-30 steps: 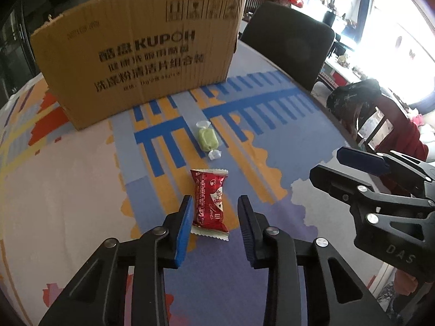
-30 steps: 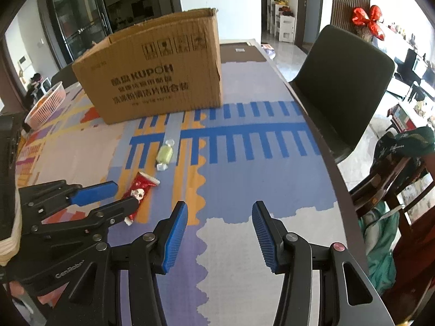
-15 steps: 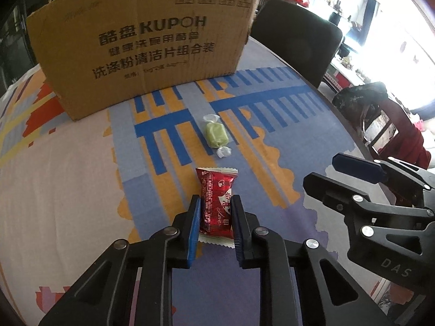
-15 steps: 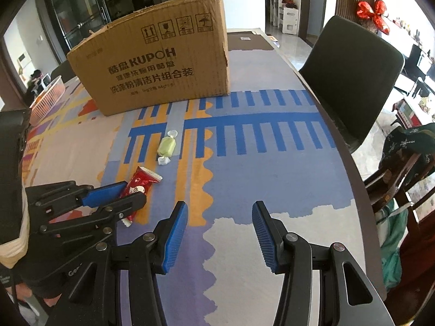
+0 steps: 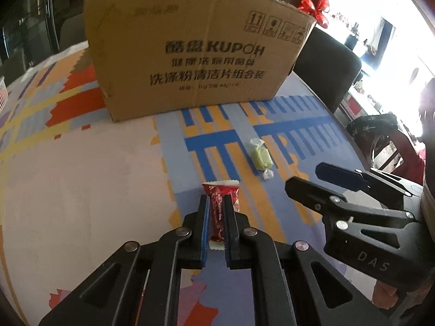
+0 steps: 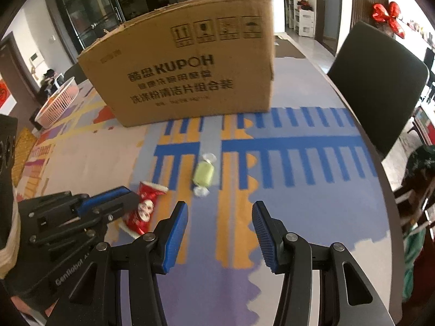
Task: Organize snacks
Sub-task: 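Grasp the red wrapped candy with the left tool while the right grasps the pale green candy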
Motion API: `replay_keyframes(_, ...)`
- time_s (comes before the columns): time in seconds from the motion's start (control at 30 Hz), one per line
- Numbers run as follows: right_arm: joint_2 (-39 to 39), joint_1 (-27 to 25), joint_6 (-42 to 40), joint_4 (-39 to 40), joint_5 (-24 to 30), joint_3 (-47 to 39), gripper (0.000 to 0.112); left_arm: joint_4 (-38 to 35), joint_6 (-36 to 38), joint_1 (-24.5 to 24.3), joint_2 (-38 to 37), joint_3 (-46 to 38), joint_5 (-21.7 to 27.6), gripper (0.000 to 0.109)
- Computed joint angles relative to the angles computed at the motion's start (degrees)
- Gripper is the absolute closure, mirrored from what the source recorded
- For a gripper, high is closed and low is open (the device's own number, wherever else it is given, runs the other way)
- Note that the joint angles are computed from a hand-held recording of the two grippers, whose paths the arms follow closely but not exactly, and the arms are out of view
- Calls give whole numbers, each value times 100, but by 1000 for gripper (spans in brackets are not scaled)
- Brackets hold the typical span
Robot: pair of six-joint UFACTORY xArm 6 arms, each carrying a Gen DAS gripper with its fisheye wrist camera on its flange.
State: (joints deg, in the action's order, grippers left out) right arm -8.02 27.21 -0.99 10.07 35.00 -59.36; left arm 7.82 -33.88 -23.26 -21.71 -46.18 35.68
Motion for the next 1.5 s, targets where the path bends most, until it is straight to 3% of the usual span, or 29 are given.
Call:
replay_keyframes(0.23, 27, 80, 182, -271, 23, -12, 62, -424, 334, -64, -72, 150, -292, 86)
replay_keyframes(0.6, 8, -29, 235, -305, 60, 72, 62, -98, 147, -103, 364, -88, -189, 86)
replay_keyframes(1.0, 417, 93, 135, -272, -69, -287, 63, 530, -457, 148, 147, -32, -128, 87)
replay_keyframes(1.5, 1152, 222, 330, -553, -29, -976, 84, 620, -540, 373, 275, -109, -299, 87)
